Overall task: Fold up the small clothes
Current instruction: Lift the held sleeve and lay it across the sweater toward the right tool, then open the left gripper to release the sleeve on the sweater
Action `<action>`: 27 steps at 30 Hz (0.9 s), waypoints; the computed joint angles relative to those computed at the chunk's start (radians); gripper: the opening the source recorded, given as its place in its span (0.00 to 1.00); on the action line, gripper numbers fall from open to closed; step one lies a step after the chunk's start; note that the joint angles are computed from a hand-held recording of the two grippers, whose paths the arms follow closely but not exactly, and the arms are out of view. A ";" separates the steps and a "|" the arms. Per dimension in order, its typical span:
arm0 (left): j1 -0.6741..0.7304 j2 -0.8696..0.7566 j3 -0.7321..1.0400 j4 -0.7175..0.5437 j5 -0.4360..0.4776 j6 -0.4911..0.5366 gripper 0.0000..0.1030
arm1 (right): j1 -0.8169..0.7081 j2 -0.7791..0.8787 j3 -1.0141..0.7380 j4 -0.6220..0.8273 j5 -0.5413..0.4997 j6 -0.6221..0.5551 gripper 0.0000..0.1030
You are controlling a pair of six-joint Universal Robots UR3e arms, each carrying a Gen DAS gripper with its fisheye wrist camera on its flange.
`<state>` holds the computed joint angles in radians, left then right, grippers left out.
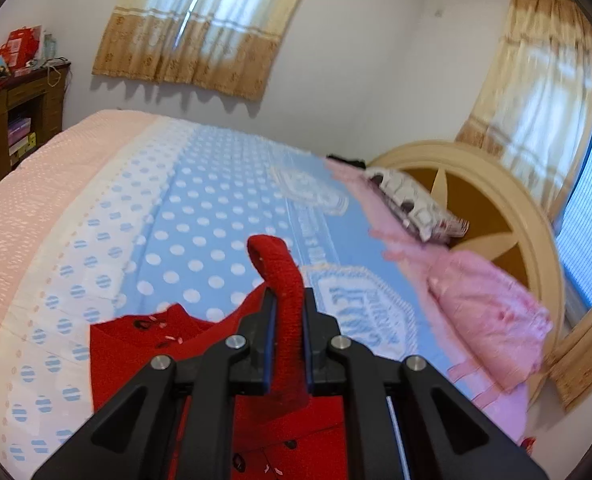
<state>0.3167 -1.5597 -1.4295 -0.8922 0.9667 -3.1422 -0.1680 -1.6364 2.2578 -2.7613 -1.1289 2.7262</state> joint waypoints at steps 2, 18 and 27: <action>-0.048 -0.040 -0.009 0.038 0.039 -0.020 0.11 | 0.002 0.005 -0.002 0.004 -0.002 0.001 0.72; -0.269 -0.220 -0.030 0.070 0.112 0.012 0.28 | 0.003 0.023 -0.012 0.039 0.004 -0.016 0.72; 0.018 0.185 -0.454 0.049 0.063 0.429 0.64 | -0.030 0.003 -0.012 0.071 0.043 -0.023 0.72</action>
